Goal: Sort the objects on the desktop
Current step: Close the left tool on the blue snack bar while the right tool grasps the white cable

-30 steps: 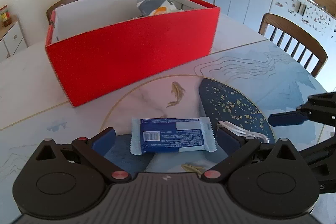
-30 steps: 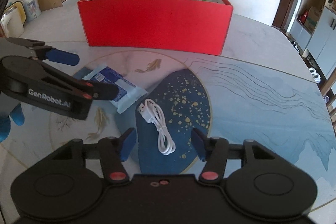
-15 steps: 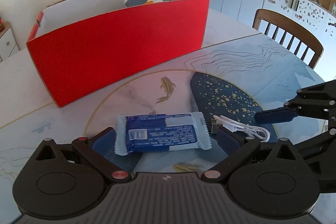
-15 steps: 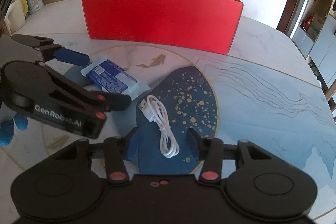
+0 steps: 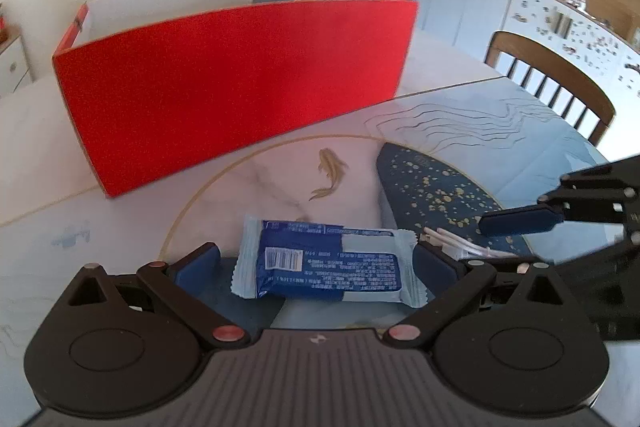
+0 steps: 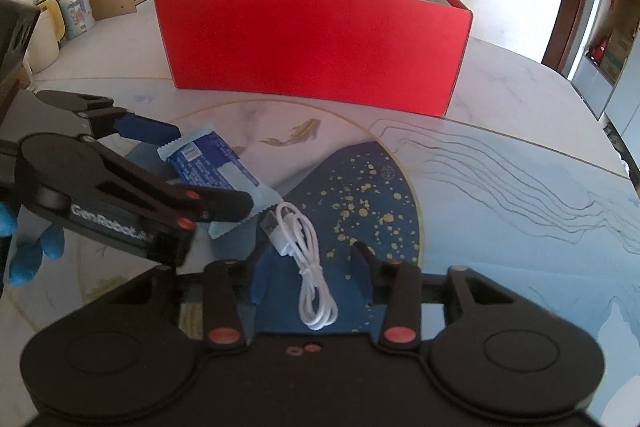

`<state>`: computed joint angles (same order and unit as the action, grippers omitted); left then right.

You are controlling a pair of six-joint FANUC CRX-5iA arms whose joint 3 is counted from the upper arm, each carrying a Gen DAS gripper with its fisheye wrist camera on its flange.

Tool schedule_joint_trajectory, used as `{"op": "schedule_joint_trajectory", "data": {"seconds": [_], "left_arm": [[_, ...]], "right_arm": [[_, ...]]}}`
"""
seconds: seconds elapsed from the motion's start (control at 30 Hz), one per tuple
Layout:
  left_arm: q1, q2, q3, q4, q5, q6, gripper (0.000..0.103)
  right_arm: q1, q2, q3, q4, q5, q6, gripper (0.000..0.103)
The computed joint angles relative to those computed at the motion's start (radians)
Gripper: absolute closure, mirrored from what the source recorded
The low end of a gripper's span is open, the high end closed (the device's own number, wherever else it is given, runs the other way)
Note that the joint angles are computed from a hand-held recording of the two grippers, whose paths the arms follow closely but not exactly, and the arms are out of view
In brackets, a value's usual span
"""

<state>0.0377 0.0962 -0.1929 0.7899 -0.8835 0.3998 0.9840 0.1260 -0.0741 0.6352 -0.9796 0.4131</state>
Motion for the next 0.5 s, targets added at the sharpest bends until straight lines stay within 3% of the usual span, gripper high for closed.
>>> {"op": "schedule_joint_trajectory", "data": {"seconds": [0.2,0.5], "left_arm": [[-0.008,-0.022,-0.032,0.019,0.017,-0.083,0.0],[-0.026,-0.038,-0.07,0.024,0.068,-0.13,0.0]], "right_arm": [[-0.011,-0.009,-0.01,0.005,-0.013,-0.012,0.077],[-0.018,-0.012,-0.021,0.012,-0.003,-0.031,0.069]]}}
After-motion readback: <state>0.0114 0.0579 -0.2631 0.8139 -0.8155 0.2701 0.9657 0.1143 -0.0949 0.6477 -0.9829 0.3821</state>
